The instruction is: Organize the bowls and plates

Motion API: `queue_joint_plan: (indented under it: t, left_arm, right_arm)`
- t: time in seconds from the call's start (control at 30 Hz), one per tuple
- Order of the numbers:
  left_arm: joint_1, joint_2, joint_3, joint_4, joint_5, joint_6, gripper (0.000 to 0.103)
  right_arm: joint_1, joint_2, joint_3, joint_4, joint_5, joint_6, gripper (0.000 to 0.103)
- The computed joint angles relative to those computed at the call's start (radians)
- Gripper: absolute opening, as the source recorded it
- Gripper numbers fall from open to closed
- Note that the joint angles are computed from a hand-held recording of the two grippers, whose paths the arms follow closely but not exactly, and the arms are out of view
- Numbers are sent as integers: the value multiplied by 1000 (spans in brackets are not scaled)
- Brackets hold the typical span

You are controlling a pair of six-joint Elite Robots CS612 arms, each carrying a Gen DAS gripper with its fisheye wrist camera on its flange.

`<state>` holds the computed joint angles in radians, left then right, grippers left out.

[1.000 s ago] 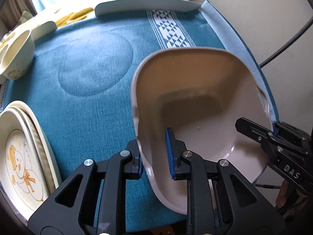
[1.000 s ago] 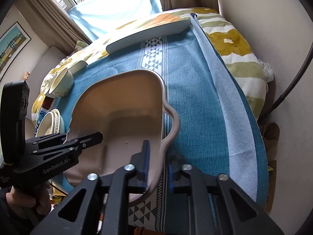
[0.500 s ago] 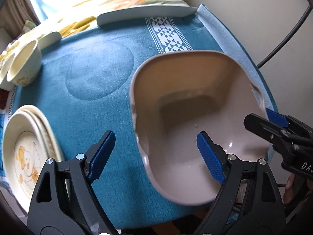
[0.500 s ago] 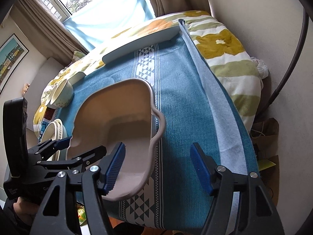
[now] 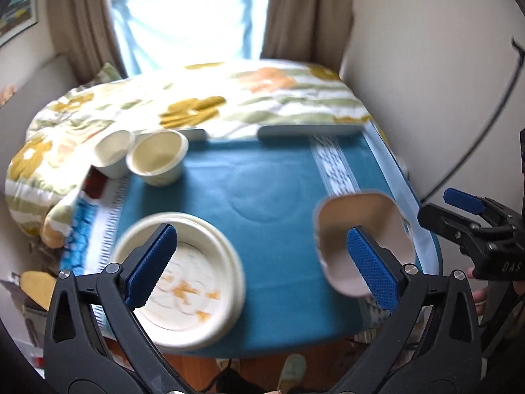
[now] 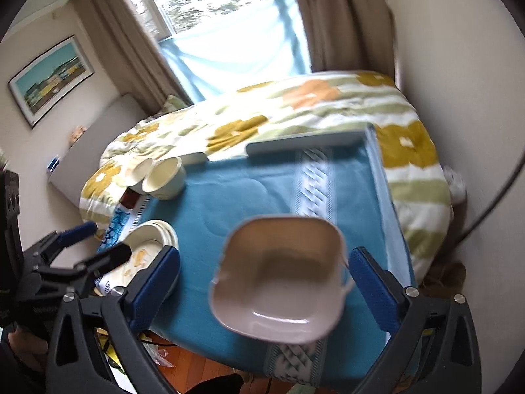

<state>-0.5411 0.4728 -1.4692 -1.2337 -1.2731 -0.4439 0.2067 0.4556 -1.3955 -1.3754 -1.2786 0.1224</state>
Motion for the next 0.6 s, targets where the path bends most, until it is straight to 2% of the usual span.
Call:
queue_joint_plan:
  t: [0.17,0.3,0.4,0.53,0.6]
  left_arm:
    - [60,-21,-7,50,0,-59,103]
    - [114,-31,2,34,-13,-77,103]
    - [162,-47,42,9,-59,-66,103]
    - [229,-67,129,-57,-192,-68,100]
    - [258,-78,187,-83,-254,-63,89]
  right_arm:
    - [40,-79,128,-14,-22,-73,102]
    - [68,-126,234,-113,-31,-39,102]
    - [92,-172,339,-188,-60,-20,102]
    - [113,-263,562,-260,-36,6,102]
    - [126,-308,684,-319,-55,24,101]
